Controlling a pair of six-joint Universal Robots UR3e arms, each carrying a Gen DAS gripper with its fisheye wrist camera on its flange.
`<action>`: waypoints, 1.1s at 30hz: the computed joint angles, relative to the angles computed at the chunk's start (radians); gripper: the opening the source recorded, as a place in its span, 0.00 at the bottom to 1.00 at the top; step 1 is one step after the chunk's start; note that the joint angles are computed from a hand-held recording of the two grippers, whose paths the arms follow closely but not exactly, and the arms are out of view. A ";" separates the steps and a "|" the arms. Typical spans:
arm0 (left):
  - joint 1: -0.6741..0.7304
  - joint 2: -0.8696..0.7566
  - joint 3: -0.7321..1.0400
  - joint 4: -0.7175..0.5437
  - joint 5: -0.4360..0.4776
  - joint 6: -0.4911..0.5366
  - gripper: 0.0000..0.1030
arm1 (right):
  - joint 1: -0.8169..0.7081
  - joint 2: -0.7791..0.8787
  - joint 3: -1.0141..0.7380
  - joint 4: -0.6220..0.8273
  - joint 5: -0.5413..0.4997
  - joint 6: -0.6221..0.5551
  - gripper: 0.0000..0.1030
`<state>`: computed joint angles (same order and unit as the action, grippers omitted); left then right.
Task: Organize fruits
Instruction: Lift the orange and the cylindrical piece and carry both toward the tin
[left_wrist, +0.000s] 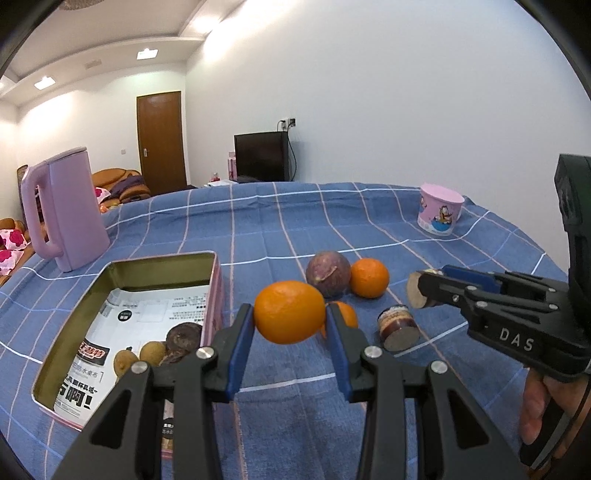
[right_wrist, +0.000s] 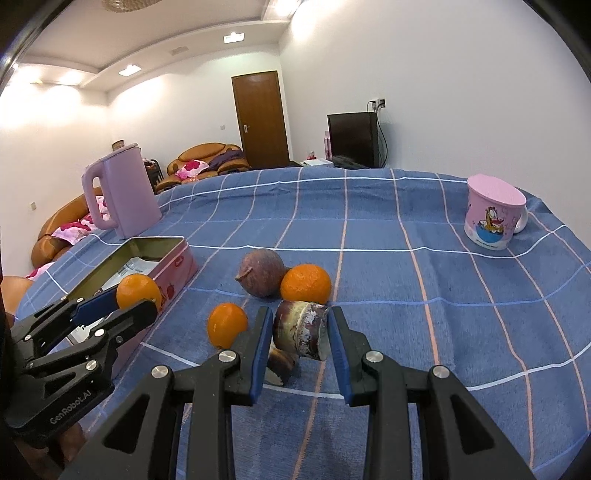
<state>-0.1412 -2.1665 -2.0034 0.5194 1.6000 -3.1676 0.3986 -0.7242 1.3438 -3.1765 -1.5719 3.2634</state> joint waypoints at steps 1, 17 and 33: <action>-0.001 -0.001 -0.001 0.006 0.002 -0.001 0.40 | 0.001 -0.001 0.005 -0.010 0.000 0.000 0.31; -0.015 -0.015 -0.032 0.116 0.031 0.006 0.40 | 0.007 -0.008 0.049 -0.115 -0.003 -0.009 0.31; -0.047 -0.044 -0.048 0.232 0.079 0.036 0.40 | 0.005 -0.020 0.102 -0.209 0.010 -0.019 0.31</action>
<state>-0.1878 -2.2102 -2.0516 0.7511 1.6788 -3.1315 0.4040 -0.7439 1.4458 -3.3857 -1.5619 3.2442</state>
